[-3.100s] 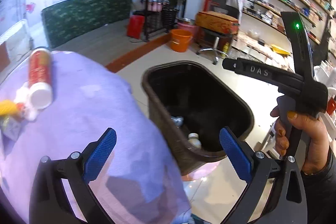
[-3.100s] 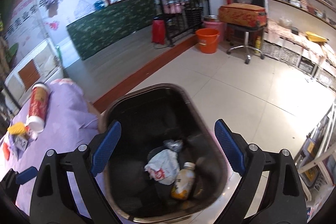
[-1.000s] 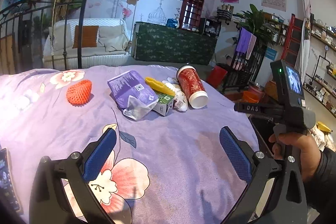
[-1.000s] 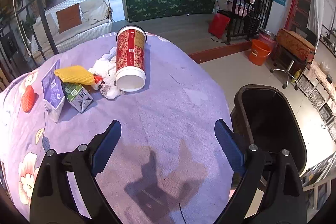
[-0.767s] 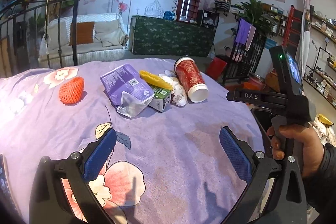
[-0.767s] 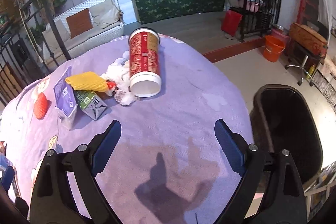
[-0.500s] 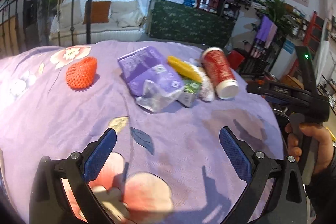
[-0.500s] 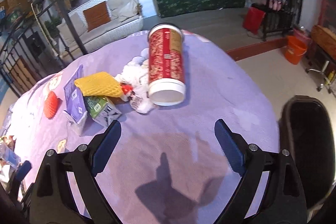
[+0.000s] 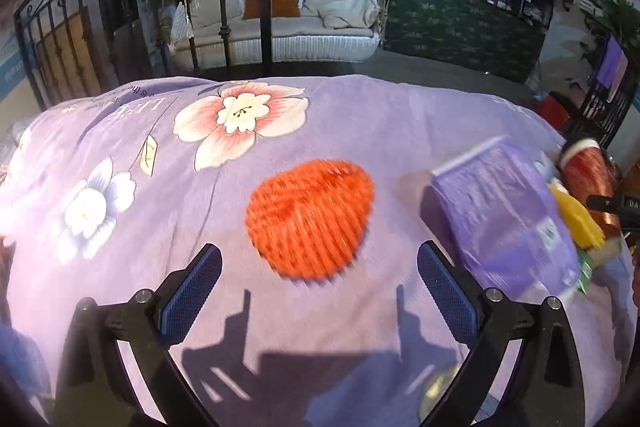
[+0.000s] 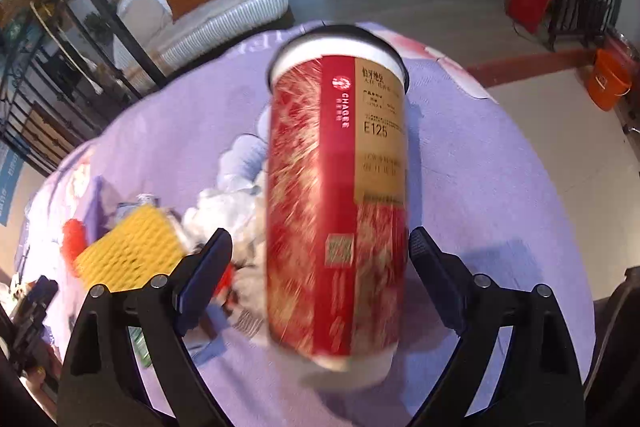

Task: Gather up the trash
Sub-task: 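Grasp the orange mesh net with the left gripper while the right grasps the red CHAGEE cup, then carry the cup to the bin and open the right gripper while the left carries the net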

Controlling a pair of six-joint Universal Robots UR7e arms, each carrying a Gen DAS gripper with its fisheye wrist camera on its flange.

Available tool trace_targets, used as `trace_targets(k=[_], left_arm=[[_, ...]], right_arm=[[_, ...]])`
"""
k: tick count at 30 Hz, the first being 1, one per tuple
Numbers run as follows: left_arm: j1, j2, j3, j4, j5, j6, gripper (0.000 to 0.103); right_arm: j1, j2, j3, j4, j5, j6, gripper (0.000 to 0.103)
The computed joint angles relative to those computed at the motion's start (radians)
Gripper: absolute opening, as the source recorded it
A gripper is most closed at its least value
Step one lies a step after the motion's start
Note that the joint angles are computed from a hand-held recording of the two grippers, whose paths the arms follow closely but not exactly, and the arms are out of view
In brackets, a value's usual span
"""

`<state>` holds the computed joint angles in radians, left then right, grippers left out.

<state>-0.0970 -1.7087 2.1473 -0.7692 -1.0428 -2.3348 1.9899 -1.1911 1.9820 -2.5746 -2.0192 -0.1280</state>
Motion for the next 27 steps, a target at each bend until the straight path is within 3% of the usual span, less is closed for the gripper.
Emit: trace_targets(k=[2, 4, 7, 10, 12, 15, 27], left_arm=[[0.046, -0.008, -0.006, 0.016, 0.013, 0.036, 0.096], [0.093, -0.013, -0.009, 0.015, 0.018, 0.075, 0.092], [0.137, -0.021, -0.004, -0.023, 0.05, 0.121, 0.081], [0.166, 0.011, -0.005, -0.047, 0.049, 0.157, 0.06], [0.156, 0.024, -0.008, -0.043, 0.046, 0.133, 0.042], [0.126, 0.034, -0.014, -0.042, 0.038, 0.098, 0.028], [-0.075, 0.107, -0.047, -0.049, 0.011, -0.066, 0.024]], right_arm=[[-0.005, 0.045, -0.05, 0.054, -0.016, 0.012, 0.087], [-0.007, 0.08, -0.092, 0.116, -0.041, 0.027, 0.073], [-0.016, 0.102, -0.117, 0.141, -0.037, 0.038, 0.073], [-0.023, 0.09, -0.111, 0.129, -0.014, 0.025, 0.072], [-0.032, 0.076, -0.096, 0.1, 0.01, 0.013, 0.072], [-0.051, 0.035, -0.053, 0.06, 0.051, -0.002, 0.072], [-0.057, -0.156, 0.095, -0.011, 0.191, -0.046, 0.072]])
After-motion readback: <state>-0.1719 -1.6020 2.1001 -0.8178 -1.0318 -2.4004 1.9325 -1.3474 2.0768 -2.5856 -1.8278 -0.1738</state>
